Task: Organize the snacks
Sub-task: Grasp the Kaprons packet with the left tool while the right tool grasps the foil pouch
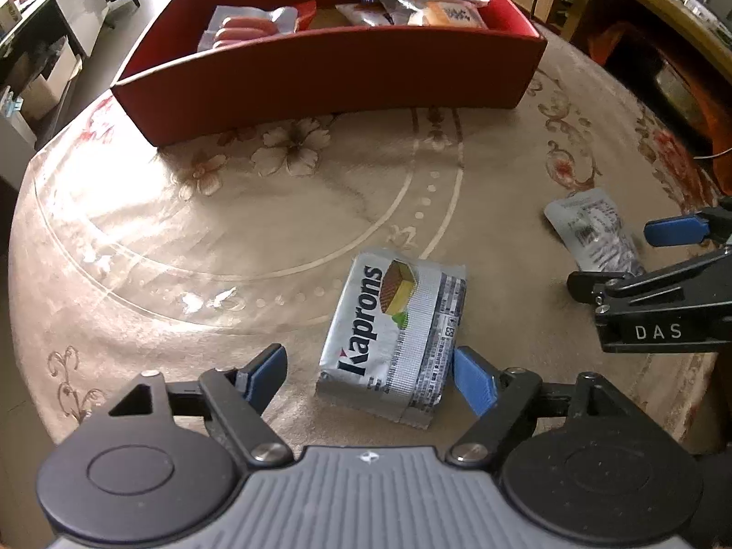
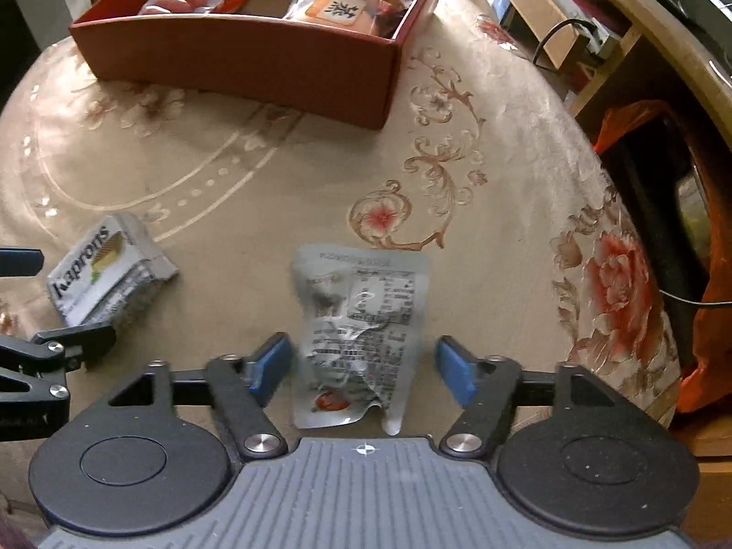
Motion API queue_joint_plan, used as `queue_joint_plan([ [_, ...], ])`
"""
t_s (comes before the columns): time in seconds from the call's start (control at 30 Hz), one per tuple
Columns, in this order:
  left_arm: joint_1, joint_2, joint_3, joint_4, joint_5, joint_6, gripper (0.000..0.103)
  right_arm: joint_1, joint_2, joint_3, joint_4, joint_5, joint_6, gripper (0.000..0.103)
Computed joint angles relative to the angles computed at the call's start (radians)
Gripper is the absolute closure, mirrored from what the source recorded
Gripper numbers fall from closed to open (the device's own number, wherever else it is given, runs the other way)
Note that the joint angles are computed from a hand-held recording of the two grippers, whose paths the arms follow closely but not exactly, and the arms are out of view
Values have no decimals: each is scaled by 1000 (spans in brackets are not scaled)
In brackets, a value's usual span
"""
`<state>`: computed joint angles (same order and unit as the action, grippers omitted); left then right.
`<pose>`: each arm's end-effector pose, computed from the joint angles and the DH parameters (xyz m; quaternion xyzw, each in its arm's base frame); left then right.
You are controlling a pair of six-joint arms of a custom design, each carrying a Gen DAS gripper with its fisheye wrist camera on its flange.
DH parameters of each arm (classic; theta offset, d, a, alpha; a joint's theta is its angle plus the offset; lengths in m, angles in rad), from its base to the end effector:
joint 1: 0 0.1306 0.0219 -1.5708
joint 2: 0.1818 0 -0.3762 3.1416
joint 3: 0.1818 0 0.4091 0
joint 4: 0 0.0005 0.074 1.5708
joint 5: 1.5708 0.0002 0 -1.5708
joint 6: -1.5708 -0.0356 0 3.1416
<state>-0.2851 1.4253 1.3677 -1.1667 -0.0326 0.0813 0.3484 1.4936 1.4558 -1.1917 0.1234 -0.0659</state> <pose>0.4618 -0.1347 0.3799 0.0974 0.9801 -0.0156 0.1724 0.4776 0.1683 0.3862 -0.1281 0.9753 -0.0246 0.1784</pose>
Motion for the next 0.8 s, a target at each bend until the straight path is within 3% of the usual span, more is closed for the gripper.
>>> queue_joint_plan([
  [0.2, -16, 7, -5, 6, -15, -8, 22, -11, 4, -5, 9, -25, 1, 16],
  [0.37, -23, 4, 1, -1, -10, -11, 42, -7, 2, -6, 16, -44, 13, 33],
  [0.43, -23, -4, -1, -2, 0, -16, 43, 1, 1, -4, 16, -47, 22, 40],
  [0.8, -25, -44, -13, 35, -29, -42, 44, 36, -45, -23, 52, -8, 17, 41],
])
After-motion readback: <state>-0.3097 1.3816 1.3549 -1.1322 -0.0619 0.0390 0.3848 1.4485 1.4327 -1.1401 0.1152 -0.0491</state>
